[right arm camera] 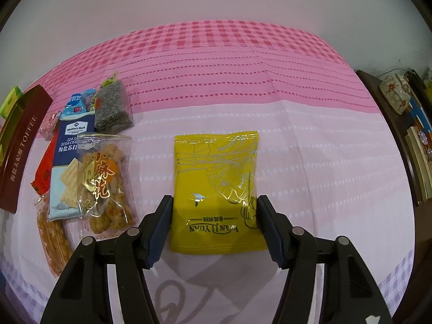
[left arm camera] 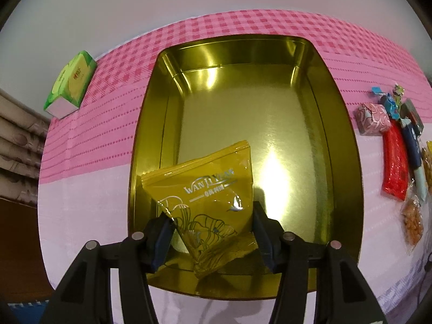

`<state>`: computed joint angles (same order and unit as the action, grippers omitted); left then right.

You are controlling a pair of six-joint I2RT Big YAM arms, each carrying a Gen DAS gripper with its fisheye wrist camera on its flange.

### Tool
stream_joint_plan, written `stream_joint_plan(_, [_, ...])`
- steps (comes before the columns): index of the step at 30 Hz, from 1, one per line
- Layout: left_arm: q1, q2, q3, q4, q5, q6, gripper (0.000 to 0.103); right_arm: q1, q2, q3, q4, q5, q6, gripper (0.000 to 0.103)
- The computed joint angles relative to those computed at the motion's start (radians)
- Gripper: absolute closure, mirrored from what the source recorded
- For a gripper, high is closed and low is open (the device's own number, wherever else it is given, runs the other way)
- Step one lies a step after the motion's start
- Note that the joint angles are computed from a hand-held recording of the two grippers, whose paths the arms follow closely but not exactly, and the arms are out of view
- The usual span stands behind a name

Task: Organize snacks
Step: 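Carry the yellow bag with the left tool into the gold tin and release, then carry the yellow WANJYUAN bag with the right tool into the tin and release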

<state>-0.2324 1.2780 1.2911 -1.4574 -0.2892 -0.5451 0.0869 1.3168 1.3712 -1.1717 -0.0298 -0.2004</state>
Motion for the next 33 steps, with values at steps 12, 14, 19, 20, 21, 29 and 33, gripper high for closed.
stream_joint_plan(12, [0.026, -0.033, -0.032, 0.063, 0.039, -0.016, 0.037, 0.009, 0.006, 0.008, -0.009, 0.020, 0.029, 0.046])
stream_joint_plan(14, [0.021, -0.038, -0.029, 0.064, 0.034, -0.026, 0.037, 0.013, 0.006, 0.009, -0.007, 0.025, 0.034, 0.046])
stream_joint_plan(19, [-0.009, -0.054, -0.023, 0.055, 0.005, -0.067, 0.037, 0.021, 0.007, 0.010, -0.009, 0.039, 0.050, 0.048])
stream_joint_plan(20, [-0.011, -0.060, -0.026, 0.058, 0.000, -0.074, 0.037, 0.022, 0.006, 0.009, -0.009, 0.041, 0.055, 0.048])
stream_joint_plan(21, [-0.015, -0.066, -0.028, 0.058, -0.006, -0.084, 0.037, 0.023, 0.005, 0.008, -0.008, 0.043, 0.060, 0.048])
stream_joint_plan(29, [-0.063, -0.115, -0.042, 0.032, -0.077, -0.147, 0.037, 0.023, -0.006, 0.006, -0.006, 0.058, 0.104, 0.048])
stream_joint_plan(33, [-0.079, -0.141, -0.053, 0.031, -0.098, -0.166, 0.037, 0.024, -0.013, 0.023, -0.010, 0.063, 0.117, 0.048])
